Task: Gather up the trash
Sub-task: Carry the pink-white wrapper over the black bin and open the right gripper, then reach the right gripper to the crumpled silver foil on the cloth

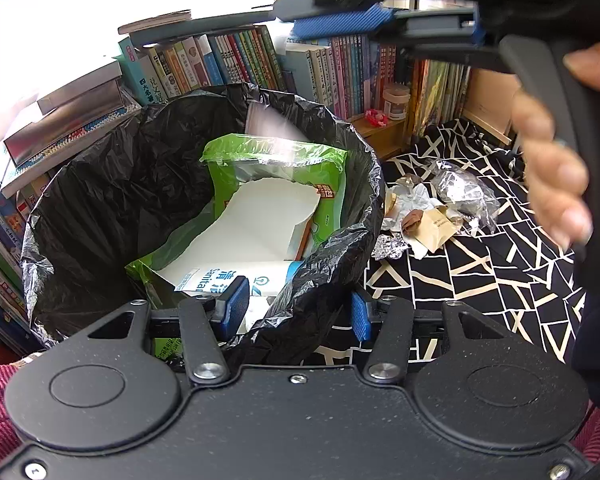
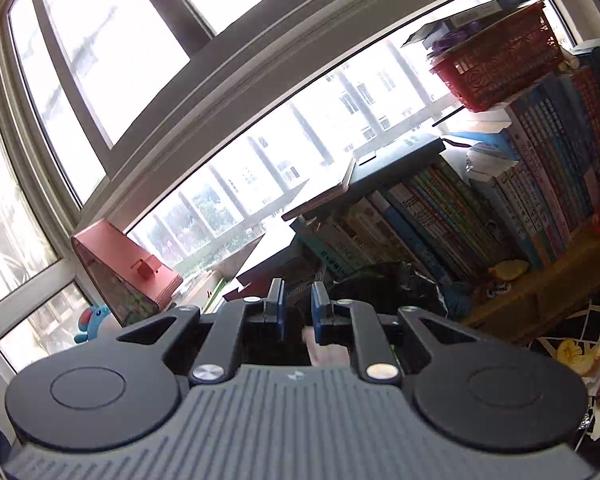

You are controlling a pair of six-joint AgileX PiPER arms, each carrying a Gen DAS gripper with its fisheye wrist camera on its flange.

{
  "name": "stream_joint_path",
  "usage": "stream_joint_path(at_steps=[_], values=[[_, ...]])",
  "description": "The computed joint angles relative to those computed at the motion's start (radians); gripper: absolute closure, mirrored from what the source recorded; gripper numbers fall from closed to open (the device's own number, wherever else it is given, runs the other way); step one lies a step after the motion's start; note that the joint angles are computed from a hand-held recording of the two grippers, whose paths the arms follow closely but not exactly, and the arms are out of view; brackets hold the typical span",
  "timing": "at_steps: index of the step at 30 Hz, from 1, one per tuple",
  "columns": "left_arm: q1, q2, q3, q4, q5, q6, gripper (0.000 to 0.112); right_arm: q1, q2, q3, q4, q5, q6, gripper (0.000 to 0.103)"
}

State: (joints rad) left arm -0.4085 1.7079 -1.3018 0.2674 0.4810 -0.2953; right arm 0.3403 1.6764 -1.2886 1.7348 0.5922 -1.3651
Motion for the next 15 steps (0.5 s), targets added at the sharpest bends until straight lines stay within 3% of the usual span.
stream_joint_path(at_steps=[4,8,15], values=[[0.004,-0.001,-0.002,-0.011,0.002,0.012,0.063,0.053,0.008,0.005,-0.087,-0.066,0.043,0.070],[0.005,-0.001,-0.002,-0.012,0.002,0.014,0.063,0.057,-0.011,0.040,-0.070,-0.114,0.014,0.048],[0.005,-0.001,-0.002,-0.010,0.002,0.014,0.063,0.061,-0.010,0.045,-0.034,-0.247,0.002,0.037]])
